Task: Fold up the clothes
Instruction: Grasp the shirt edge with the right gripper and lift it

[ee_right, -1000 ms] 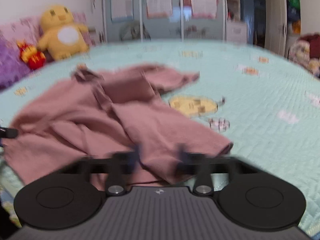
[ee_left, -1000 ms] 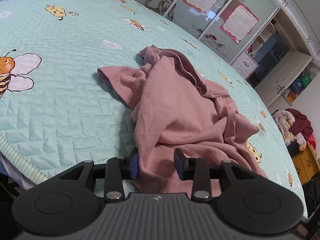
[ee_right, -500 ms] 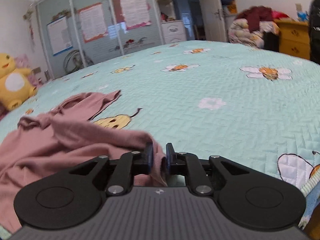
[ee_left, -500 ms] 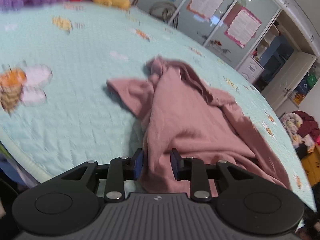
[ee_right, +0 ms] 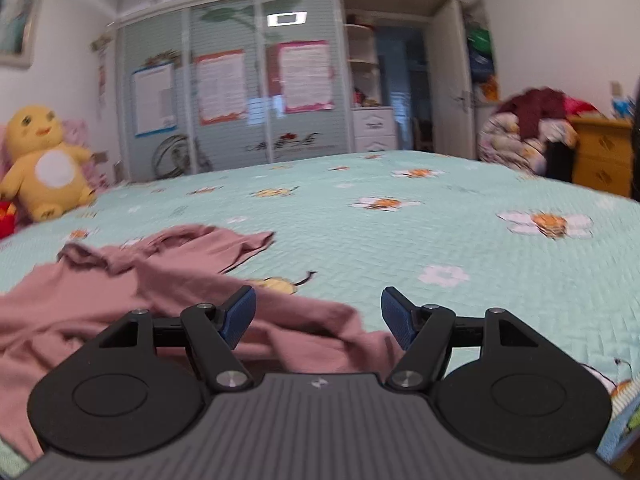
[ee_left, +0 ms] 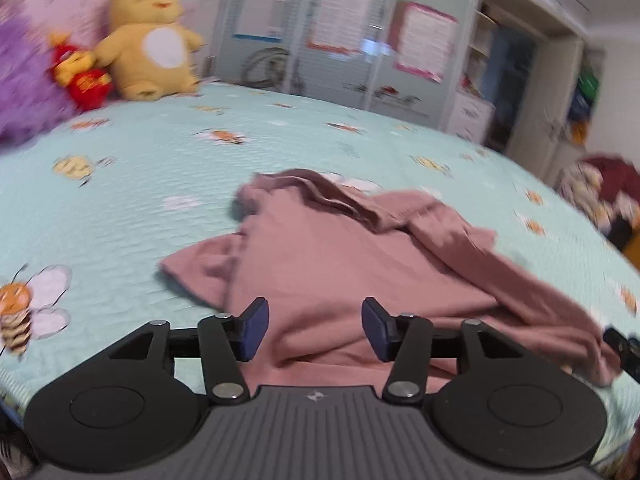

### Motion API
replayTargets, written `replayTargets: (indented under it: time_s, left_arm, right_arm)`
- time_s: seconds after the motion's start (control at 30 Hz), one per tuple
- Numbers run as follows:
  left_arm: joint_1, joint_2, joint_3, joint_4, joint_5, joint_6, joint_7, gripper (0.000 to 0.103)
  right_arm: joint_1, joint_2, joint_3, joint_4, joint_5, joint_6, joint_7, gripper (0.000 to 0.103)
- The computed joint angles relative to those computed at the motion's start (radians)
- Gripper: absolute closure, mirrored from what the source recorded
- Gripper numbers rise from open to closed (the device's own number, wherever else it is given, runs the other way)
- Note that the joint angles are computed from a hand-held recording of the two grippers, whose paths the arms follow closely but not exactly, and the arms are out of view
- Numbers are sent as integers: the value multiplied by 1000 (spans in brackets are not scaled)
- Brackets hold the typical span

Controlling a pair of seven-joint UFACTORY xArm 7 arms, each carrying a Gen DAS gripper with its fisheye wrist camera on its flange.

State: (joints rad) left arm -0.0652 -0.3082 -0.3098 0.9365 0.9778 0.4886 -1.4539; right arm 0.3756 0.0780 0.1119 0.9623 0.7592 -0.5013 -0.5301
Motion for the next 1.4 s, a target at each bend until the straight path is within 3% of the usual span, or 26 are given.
replayTargets:
  time_s: [0.17,0.27,0.37,0.57,0.67,0.73,0.77,0.83,0.9,0.93,1.0,1.1,1.2,1.27,1.33,1.4]
  left_arm:
    - [-20,87,-4,73,95,73,53,44]
    - [-27,103,35,82,155,101,20,43]
    - [-26,120,71,91,210,124,-15,43]
    - [-24,231,153,159,346,103,-83,39]
    - [-35,278,194,159,341,91,-109,34]
    - [-36,284,220,154,290,49,-101,34]
    - [-34,278,229,147,298,25,-122,32]
    - [-25,269,242,131,306,-24,-156,32]
    - [-10,262,255,116,311,-84,-197,31]
    - [-2,258,258,108,320,-109,-224,31]
    - [9,255,257,102,346,-137,-269,31]
    - [13,261,253,106,370,-139,-292,31]
    - [21,257,258,102,426,-177,-342,29]
    - [26,257,261,103,459,-206,-366,25]
    - [28,256,261,101,472,-212,-379,27]
    - [29,254,262,100,484,-217,-396,27]
  right_arm:
    - [4,-6,5,-18,-64,14,-25,33]
    - [8,-8,8,-22,-78,3,-34,31]
    - [-6,-15,13,-22,-137,22,33,28]
    - [32,66,-3,125,-193,101,72,28]
    - [171,151,-111,271,-94,180,-19,28]
    - [292,221,-235,375,-52,246,-45,28]
    - [374,264,-329,430,-37,288,-43,28]
    - [500,357,-500,536,-50,389,19,28]
    - [564,461,-628,655,-98,526,128,34]
    - [577,515,-680,725,-131,610,193,57]
    - [563,560,-715,793,-150,675,297,98]
    - [549,600,-774,847,-174,711,457,98]
    - [616,606,-955,779,-225,655,648,98]
    - [637,584,-1018,727,-252,666,709,97]
    - [636,529,-1010,682,-276,714,717,90]
    - [719,485,-1068,599,-320,689,771,83]
